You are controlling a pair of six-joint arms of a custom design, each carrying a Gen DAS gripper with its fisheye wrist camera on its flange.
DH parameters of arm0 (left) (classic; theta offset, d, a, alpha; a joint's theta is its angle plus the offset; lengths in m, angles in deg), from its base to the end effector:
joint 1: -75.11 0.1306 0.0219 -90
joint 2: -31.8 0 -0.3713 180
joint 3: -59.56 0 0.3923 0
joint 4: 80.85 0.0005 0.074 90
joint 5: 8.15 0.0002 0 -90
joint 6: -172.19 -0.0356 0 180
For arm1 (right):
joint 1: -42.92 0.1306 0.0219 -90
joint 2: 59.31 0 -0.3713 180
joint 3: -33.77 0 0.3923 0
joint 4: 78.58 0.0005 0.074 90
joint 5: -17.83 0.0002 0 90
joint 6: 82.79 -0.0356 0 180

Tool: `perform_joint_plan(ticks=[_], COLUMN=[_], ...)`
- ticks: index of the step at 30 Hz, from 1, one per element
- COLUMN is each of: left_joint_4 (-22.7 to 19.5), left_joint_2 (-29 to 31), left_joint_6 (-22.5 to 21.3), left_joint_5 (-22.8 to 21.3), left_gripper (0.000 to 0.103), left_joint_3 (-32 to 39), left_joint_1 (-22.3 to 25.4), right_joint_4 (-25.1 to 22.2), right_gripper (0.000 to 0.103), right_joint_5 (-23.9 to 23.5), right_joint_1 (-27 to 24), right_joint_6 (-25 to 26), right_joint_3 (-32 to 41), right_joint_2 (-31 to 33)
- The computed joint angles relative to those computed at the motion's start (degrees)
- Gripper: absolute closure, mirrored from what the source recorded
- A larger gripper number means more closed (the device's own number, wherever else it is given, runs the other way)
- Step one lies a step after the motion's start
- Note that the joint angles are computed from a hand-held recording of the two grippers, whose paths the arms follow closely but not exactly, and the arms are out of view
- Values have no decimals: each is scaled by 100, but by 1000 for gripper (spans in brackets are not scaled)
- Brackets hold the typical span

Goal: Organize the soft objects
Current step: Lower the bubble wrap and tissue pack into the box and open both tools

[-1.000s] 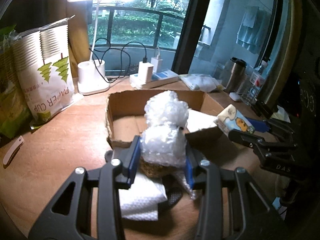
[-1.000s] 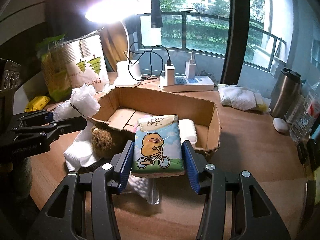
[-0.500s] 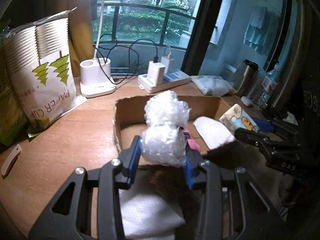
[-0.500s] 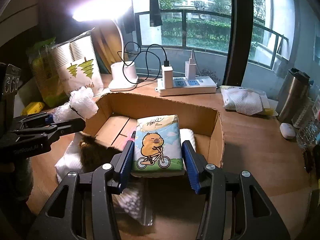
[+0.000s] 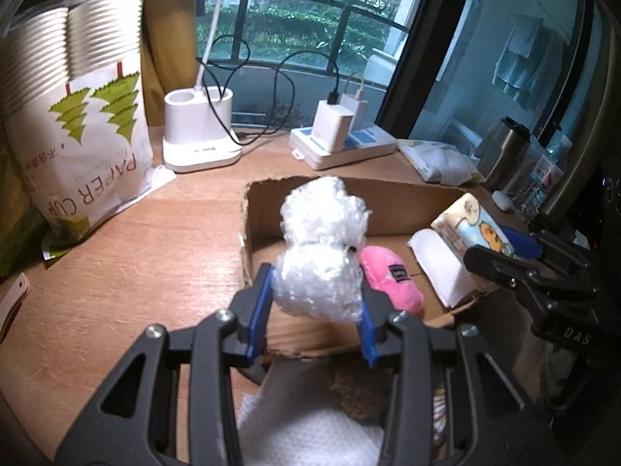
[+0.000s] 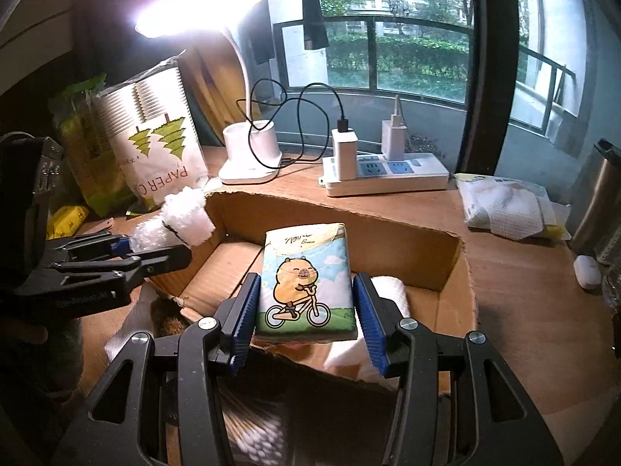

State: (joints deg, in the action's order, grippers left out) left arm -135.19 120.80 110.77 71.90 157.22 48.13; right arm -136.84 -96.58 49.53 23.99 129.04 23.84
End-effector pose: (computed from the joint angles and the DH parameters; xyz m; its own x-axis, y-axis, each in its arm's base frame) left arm 0.4297 -0.2124 0.4827 -0.7222 -0.1611 -0.6727 -0.0071 0.9742 -0.2257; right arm 0.4302 0.0642 0.5047 -0.5734 -0.3311 -0.7494 -0.5795 0.8105 0.0853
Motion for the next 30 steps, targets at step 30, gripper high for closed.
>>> perform_joint_plan(ticks=[30], left_joint_4=[18], left_joint_2=[-54], left_joint_6=[-31], left_joint_5=[-24], left_gripper=[53], left_joint_3=[50], left_joint_1=[-119], right_joint_4=[-25], right_gripper=[51], right_joint_5=[4], right_joint_1=[237], right_joint_6=[21], right_joint_3=[-16], right_joint_2=[-18])
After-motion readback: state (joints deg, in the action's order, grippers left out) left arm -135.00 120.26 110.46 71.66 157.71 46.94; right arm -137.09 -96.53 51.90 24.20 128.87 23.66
